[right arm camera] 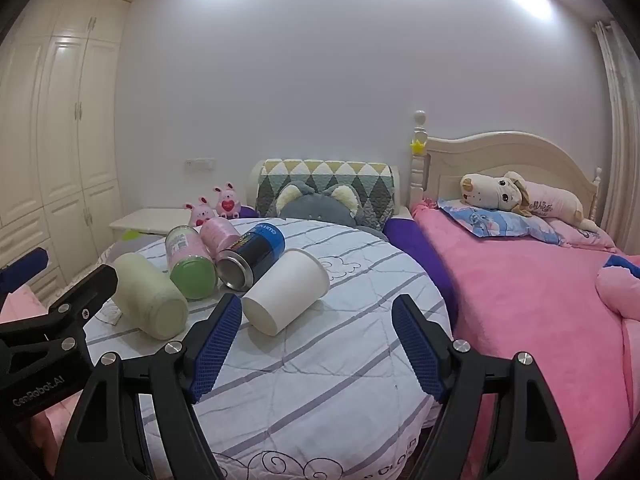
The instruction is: Flip cup upright
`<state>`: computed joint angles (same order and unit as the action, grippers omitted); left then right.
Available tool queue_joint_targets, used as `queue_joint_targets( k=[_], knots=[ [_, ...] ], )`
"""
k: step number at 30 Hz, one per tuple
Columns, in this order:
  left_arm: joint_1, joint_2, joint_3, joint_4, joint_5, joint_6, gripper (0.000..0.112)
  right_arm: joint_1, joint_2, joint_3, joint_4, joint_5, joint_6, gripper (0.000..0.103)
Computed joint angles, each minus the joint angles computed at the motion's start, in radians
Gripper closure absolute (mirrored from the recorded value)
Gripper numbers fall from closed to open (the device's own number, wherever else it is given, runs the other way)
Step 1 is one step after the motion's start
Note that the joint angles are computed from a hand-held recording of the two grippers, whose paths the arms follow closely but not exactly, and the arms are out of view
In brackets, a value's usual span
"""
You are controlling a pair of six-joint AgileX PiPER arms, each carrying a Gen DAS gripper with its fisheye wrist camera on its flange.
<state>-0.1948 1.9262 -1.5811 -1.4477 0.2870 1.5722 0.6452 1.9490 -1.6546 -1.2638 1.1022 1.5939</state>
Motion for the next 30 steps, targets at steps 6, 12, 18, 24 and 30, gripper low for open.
queue_joint_targets(
  k=[6, 12, 18, 24, 30],
  knots=[
    [-0.006, -0.001, -0.001, 0.008, -0.011, -0.01, 0.01, 0.003, 0.002, -0.004, 0.003, 0.008, -0.006, 0.024],
    [-0.008, -0.001, -0.004, 0.034, -0.016, -0.033, 0.01, 0.004, -0.001, -0.002, 0.01, 0.007, -0.007, 0.024],
    [-0.004, -0.007, 0.012, -0.065, -0.01, 0.066, 0.01, 0.003, -0.005, 0.009, 0.006, 0.007, 0.002, 0.024],
    [-0.006, -0.011, 0.016, -0.055, -0.012, 0.058, 0.01, 0.003, 0.001, 0.0, 0.008, 0.01, -0.008, 0.024],
    [-0.01, -0.014, 0.016, -0.039, -0.003, 0.04, 0.01, -0.003, 0.004, 0.0, 0.018, 0.007, -0.01, 0.024]
  ],
)
